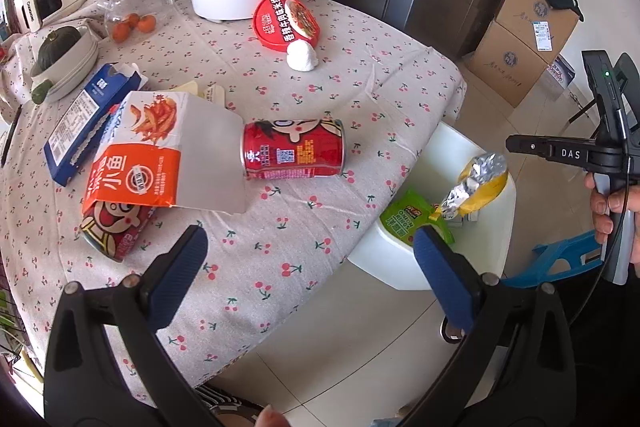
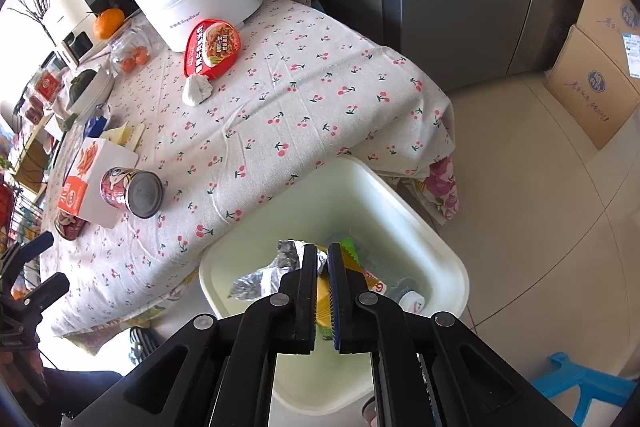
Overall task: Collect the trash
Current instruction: 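Lower the yellow wrapper into the white bin and open the right tool, then grasp the red cartoon can lying on the table with the right tool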
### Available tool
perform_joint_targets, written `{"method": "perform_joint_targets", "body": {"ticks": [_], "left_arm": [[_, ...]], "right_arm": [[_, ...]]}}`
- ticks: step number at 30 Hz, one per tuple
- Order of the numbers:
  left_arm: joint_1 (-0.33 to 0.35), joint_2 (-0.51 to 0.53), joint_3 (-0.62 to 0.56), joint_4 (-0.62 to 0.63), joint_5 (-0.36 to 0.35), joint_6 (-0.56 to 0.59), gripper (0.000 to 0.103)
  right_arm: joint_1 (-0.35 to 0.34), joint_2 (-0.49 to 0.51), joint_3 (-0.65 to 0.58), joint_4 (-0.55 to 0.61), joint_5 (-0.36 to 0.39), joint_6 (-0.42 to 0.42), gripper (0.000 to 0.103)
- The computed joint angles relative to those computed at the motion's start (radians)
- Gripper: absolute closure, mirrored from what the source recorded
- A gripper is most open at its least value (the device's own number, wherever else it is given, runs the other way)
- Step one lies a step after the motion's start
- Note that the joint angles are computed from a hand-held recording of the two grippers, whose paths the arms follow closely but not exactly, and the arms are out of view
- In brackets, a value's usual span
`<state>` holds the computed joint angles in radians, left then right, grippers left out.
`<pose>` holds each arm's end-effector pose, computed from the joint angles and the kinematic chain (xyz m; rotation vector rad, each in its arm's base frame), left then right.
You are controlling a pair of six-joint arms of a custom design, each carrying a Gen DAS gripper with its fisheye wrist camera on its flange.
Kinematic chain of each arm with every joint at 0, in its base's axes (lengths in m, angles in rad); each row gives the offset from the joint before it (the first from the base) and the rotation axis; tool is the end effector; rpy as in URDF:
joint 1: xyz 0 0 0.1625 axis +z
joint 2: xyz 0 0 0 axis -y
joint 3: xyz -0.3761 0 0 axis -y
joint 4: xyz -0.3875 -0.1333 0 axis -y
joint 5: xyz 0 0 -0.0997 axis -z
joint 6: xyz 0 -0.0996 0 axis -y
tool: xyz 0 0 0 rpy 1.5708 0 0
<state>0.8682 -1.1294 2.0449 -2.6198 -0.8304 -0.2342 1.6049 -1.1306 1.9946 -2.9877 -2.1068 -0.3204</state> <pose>-0.1736 -0.5153 0.1357 0.5122 2.4238 -0.5816 0.1009 -0.5386 0.1876 0.2466 -2.4705 0.5981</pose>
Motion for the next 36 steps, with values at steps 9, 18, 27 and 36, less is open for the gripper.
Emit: {"method": "perform_joint_targets", "body": {"ticks": [9,18,27,36], "left_arm": [[0.013,-0.083,0.064,-0.052,0.031,-0.024,0.001],[0.031,-0.15,0.103,-0.093,0.085,-0.063,0.001],[0.077,-0.164,0.12,-0.239,0.196,0.001,0.001],[0.206,-0.151,-0.019,0.019,0.05,-0.065,0.001]], "right_arm": [[0.032,0.027,-0.01,-0.044,0.007,0.022,0.031],[0.091,0.088,-0.037,-0.112,-0.04,-0.033,0.017],[0.142,0.169,-0.099,-0.111,-0.066,-0.083,0.008],[0.176,0.258,-0.184,-0.063,-0.08,-0.111,0.008]]}}
